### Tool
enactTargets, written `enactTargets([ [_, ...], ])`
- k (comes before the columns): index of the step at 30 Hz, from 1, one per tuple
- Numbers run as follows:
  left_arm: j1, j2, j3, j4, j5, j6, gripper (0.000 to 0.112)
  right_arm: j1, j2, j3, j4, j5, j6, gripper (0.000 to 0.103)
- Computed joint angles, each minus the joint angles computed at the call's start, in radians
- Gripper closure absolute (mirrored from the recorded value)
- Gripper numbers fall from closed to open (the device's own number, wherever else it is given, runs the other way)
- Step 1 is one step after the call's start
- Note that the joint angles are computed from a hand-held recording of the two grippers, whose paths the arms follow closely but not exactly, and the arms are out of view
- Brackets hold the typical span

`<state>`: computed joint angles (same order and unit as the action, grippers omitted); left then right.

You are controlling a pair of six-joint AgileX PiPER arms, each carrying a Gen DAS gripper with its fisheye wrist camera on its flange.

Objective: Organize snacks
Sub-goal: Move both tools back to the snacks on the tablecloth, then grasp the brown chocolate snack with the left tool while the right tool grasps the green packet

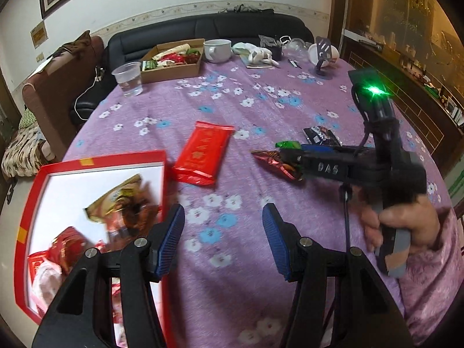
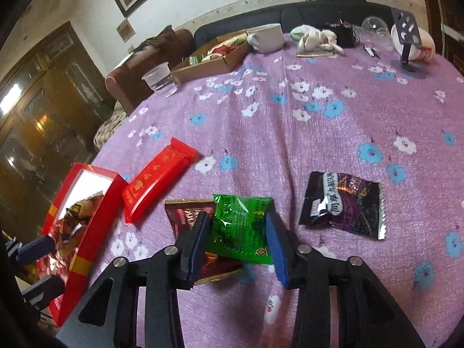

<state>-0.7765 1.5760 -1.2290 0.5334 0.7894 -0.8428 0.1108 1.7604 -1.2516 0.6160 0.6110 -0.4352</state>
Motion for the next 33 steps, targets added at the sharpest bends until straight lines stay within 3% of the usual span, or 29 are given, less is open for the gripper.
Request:
enactTargets([
  [3, -0.013, 0.06, -0.068, -0.01, 0.018, -0.002, 0.058, -0.02, -0.013, -0.001, 0.014, 0.016, -0.001, 0.071],
  [7, -0.014, 0.156, -0.18, -0.026, 0.051, -0.018, 0.058, -0.131, -0.07, 0.045, 0.312, 0.037, -0.214, 0.071],
  [11, -0.006, 0.264, -0.3, -0.027, 0.099, -0.078, 0.058, -0.201, -0.117, 0.08, 0.431, 0.021, -0.263, 0.071],
  [18, 0.0, 0.414, -0.459, -0.029, 0.209, -0.219, 0.058, -0.238, -0.124, 0.075, 0.434, 0.018, -0.217, 0.071],
  [23, -0.007, 0.484, -0.536, -0.049, 0.229, -0.254, 0.058, -0.269, -0.108, 0.071, 0.477, 0.041, -0.215, 0.071],
  [26, -0.003, 0.522, -0.575, -0.068, 0.22, -0.239, 0.049, -0.275, -0.103, 0.072, 0.488, 0.049, -0.222, 0.071],
  [32, -0.005, 0.528, -0.565, -0.041, 0.202, -0.211, 0.05, -0.276, -0.1, 0.071, 0.486, 0.055, -0.218, 0.071],
  [33, -0.003, 0.518, -0.548, -0.037, 0.189, -0.211, 0.056, -0.276, -0.099, 0.07, 0.484, 0.055, -0.215, 0.071],
])
